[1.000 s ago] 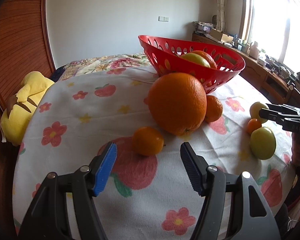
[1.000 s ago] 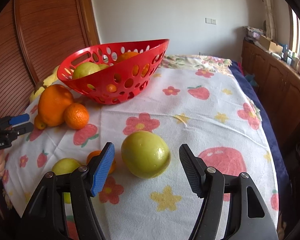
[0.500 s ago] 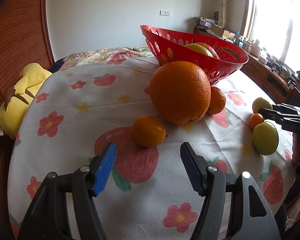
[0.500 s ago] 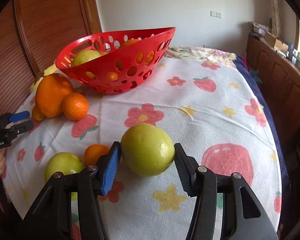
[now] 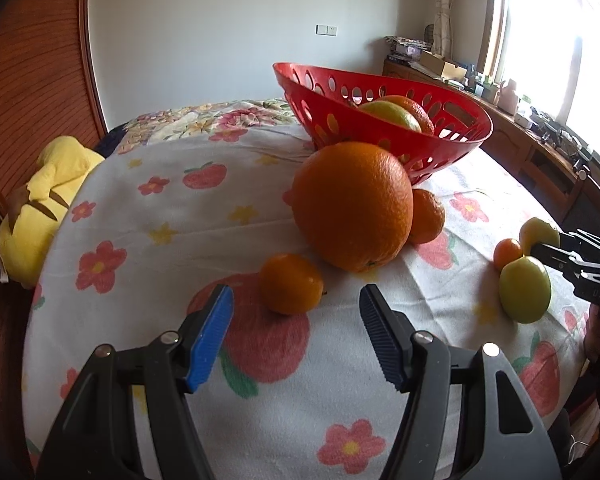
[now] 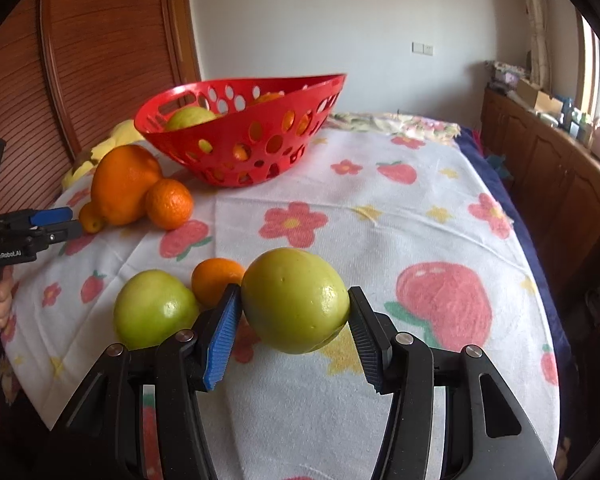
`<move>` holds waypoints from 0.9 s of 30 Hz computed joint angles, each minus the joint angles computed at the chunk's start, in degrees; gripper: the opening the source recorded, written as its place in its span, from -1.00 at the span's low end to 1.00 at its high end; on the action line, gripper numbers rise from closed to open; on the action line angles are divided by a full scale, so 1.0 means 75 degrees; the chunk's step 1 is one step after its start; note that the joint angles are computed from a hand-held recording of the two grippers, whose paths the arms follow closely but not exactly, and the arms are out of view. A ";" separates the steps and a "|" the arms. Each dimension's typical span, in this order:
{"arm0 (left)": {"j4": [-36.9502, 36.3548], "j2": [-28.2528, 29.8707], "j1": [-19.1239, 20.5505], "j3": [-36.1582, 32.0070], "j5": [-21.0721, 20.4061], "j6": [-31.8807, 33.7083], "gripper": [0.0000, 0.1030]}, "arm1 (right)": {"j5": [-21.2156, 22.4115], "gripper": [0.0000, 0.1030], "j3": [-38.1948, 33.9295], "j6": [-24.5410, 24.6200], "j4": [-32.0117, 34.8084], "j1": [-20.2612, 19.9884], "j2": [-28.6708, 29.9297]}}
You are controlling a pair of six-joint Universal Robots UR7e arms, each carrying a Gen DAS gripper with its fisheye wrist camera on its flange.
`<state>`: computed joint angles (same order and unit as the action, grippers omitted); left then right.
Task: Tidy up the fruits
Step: 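Grasp a small tangerine with the left tool while the right tool holds the citrus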
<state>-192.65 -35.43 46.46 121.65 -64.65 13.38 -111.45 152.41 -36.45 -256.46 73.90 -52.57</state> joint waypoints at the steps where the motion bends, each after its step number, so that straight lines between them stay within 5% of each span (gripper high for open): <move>1: 0.0015 0.0006 -0.0009 -0.0033 0.0010 0.0037 0.20 | -0.0098 0.06 -0.0046 -0.0063 -0.0139 0.0056 0.0116; 10: 0.0367 0.0148 -0.0005 -0.0316 0.0189 0.0203 -0.16 | -0.0096 0.06 -0.0112 -0.0281 -0.0740 0.0074 0.0465; 27: 0.0909 0.0326 0.0176 -0.0667 0.0147 0.0057 -0.28 | -0.0163 0.06 -0.0136 -0.0252 -0.0828 0.0113 0.0553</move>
<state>-185.84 -32.98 47.78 116.65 -63.54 13.81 -112.66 151.39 -38.33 -262.67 74.75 -48.42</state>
